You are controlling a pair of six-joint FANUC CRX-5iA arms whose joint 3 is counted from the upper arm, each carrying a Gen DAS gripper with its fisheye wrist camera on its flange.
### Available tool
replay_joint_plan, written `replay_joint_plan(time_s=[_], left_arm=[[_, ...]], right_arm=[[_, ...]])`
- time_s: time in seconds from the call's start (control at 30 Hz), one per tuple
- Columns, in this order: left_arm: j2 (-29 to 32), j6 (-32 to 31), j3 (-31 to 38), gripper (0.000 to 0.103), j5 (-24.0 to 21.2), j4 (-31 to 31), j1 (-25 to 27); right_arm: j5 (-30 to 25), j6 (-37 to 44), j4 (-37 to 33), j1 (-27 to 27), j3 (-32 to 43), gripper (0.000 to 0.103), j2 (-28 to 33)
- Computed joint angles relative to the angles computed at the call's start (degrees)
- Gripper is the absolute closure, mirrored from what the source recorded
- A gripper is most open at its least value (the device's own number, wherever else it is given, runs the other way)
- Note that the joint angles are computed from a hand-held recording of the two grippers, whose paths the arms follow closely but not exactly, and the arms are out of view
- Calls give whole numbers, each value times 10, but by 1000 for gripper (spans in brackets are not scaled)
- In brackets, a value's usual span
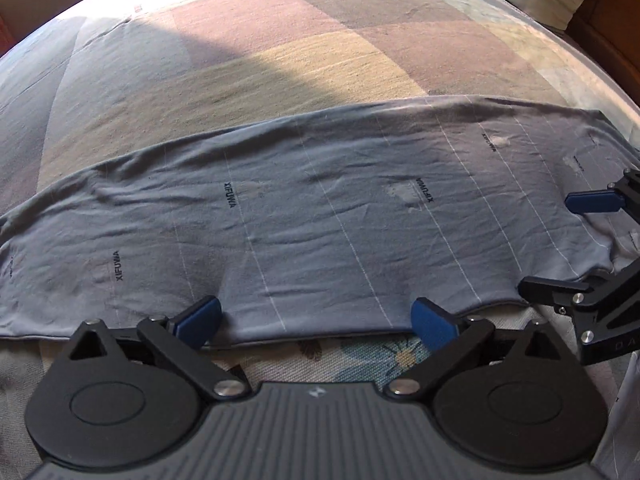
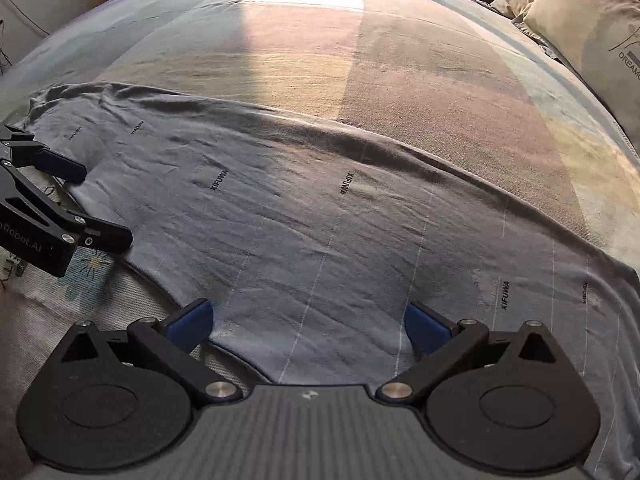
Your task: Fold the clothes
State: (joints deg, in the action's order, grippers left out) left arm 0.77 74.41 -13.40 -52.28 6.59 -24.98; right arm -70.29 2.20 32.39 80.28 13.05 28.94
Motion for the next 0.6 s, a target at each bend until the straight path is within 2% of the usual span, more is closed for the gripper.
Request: replay_joint_plan(time_s=[0.03, 0.07, 0.13, 0.2, 0.27, 0.33, 0.47, 0.53, 0.6], left_arm=[[0, -12, 6, 2, -10, 2, 1], [-5, -28, 3, 3, -2, 8, 4], [-20, -50, -15, 2, 41, 18, 14], [-15, -30, -12, 2, 55, 1, 23], [1, 3, -5, 2, 40, -17, 37], [-8, -26, -32, 2, 44, 18, 66], [-29, -47, -35, 2, 24, 36, 91], [-35, -47, -34, 2, 39, 27, 101], [-14, -12, -10, 2, 24, -1, 114]], right_arm=[[5, 11, -9, -2, -2, 0, -6], [10, 23, -18, -4, -3, 0, -12], [18, 7, -7, -7, -12, 0, -19], [15, -9, 3, -11, -12, 0, -17], [6, -4, -7, -17, 2, 0, -8], [-3, 3, -19, -19, 15, 0, -1], [-6, 6, -26, -13, 15, 0, -9], [-11, 10, -23, -9, 13, 0, -13], [-27, 25, -20, -5, 21, 0, -11]])
